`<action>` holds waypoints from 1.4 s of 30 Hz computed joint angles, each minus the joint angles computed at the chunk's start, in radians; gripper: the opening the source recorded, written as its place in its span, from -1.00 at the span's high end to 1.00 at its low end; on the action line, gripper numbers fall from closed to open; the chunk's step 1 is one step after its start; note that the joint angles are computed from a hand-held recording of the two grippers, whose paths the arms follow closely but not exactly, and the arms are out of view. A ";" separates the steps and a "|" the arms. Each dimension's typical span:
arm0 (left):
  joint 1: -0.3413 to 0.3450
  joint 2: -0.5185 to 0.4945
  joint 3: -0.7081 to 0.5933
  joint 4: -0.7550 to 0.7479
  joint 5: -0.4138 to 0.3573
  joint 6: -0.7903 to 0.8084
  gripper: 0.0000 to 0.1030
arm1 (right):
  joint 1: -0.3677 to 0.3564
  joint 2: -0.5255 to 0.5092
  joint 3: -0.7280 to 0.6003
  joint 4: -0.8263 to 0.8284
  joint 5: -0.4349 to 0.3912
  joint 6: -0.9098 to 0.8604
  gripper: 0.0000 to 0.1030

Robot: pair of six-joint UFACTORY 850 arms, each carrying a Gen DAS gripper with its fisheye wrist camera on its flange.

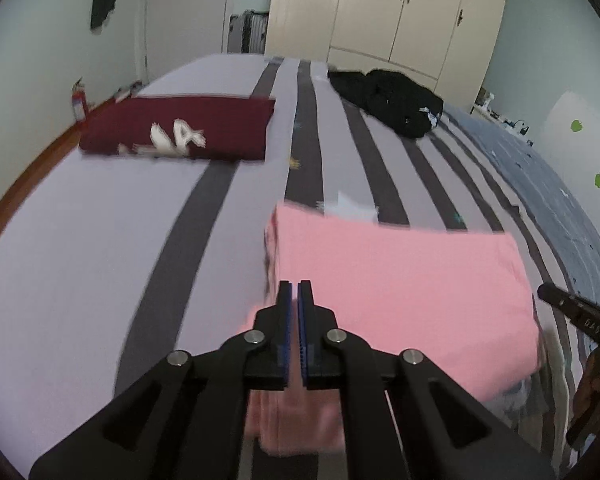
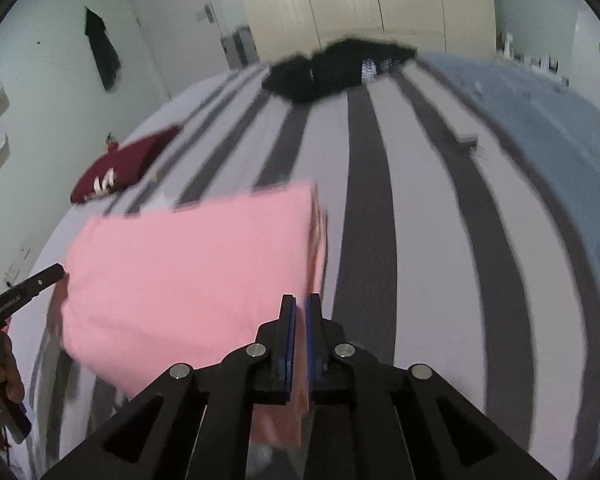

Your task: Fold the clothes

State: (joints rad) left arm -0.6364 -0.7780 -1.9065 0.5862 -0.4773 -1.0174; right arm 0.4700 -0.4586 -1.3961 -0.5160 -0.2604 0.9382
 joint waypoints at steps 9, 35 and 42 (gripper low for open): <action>0.041 -0.168 -0.200 -0.162 -0.067 0.202 0.93 | -0.026 -0.197 -0.224 0.186 -0.048 -0.260 0.98; 0.067 -0.004 -0.037 -0.323 -0.058 0.249 -0.18 | -0.091 -0.095 -0.143 0.705 -0.038 -0.736 0.16; 0.069 0.039 0.077 -0.514 -0.009 0.311 -0.18 | -0.107 -0.051 -0.033 1.062 -0.109 -0.957 0.13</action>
State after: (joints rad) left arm -0.5676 -0.7394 -1.8298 0.0718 -0.4860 -0.7063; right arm 0.3626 -0.5095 -1.4290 0.5458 -0.3691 -0.0189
